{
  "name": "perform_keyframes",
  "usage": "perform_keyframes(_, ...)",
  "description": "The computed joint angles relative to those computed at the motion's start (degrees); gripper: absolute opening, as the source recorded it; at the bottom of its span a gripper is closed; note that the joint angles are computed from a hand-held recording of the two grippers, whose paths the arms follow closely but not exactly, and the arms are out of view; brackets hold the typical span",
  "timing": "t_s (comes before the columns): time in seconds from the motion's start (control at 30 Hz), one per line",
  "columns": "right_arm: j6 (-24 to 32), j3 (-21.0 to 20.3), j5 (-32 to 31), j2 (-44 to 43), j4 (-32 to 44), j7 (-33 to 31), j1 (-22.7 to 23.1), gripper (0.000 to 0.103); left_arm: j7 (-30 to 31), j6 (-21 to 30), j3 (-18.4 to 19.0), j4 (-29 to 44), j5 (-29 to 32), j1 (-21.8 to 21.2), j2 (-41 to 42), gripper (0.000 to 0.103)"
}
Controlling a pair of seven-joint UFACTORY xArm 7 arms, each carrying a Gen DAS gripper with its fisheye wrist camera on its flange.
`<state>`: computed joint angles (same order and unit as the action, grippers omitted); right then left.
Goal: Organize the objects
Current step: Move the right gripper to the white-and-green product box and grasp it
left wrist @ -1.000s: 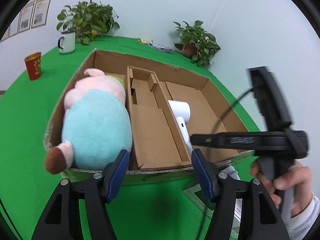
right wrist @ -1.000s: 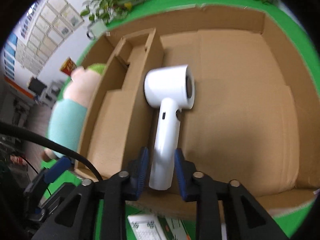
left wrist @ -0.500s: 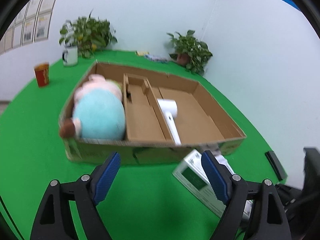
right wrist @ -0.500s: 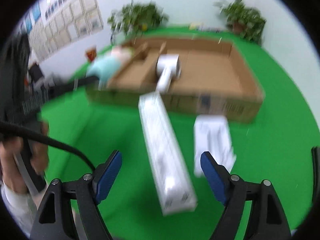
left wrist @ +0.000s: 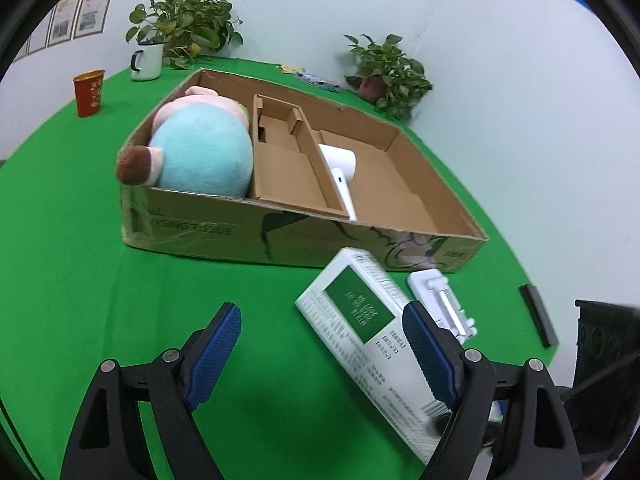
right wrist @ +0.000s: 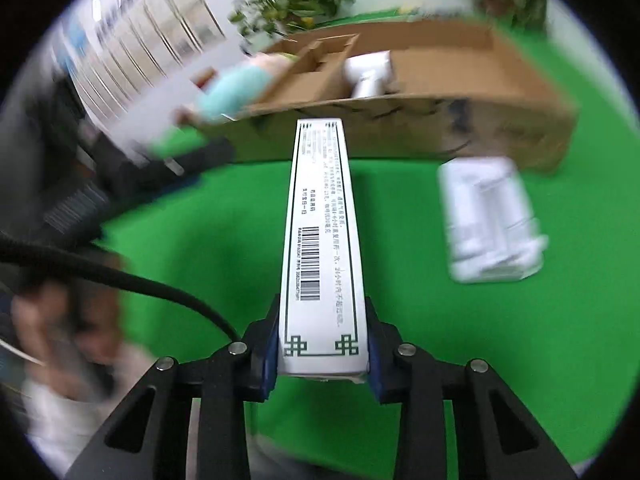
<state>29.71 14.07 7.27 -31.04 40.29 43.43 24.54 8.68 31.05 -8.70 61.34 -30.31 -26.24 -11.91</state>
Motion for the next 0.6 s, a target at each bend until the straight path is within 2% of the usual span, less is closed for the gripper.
perform_keyframes(0.07, -0.6, -0.1, 0.0, -1.8, -1.8, 1.2, -0.9, 0.044, 0.6, 1.0, -0.1, 0.1, 0.1, -0.2, 0.1, 0.083)
perform_keyframes(0.13, 1.7, 0.1, -0.4, -4.3, -3.8, 3.9, -2.5, 0.066, 0.1, 1.7, -0.5, -0.1, 0.5, -0.4, 0.5, 0.083)
perform_keyframes(0.2, 2.8, -1.0, 0.7, -7.3, -6.3, 5.1, -2.3, 0.067, 0.6, 2.4, -0.4, 0.1, -1.4, -1.0, 1.3, 0.083)
perform_keyframes(0.27, 4.7, 0.4, -1.1, -9.2, -6.7, 5.9, -3.4, 0.071, 2.0, 3.0, -0.4, 0.3, -4.1, -1.6, 2.2, 0.083)
perform_keyframes(0.37, 7.2, 4.4, -7.9, -10.1, -5.0, 5.1, -5.6, 0.079, 2.3, 3.4, -0.9, 1.5, -6.0, -1.7, 4.3, 0.083)
perform_keyframes(0.53, 10.0, 10.7, -18.9, -3.3, 0.5, 4.0, -9.2, 0.080, 3.9, 5.4, -1.8, 4.5, -10.6, -1.3, 7.9, 0.082)
perform_keyframes(0.6, 10.2, 11.7, -22.7, -0.5, 1.7, 5.1, -10.6, 0.080, 4.6, 6.0, -1.9, 5.0, -12.5, -0.7, 8.6, 0.082)
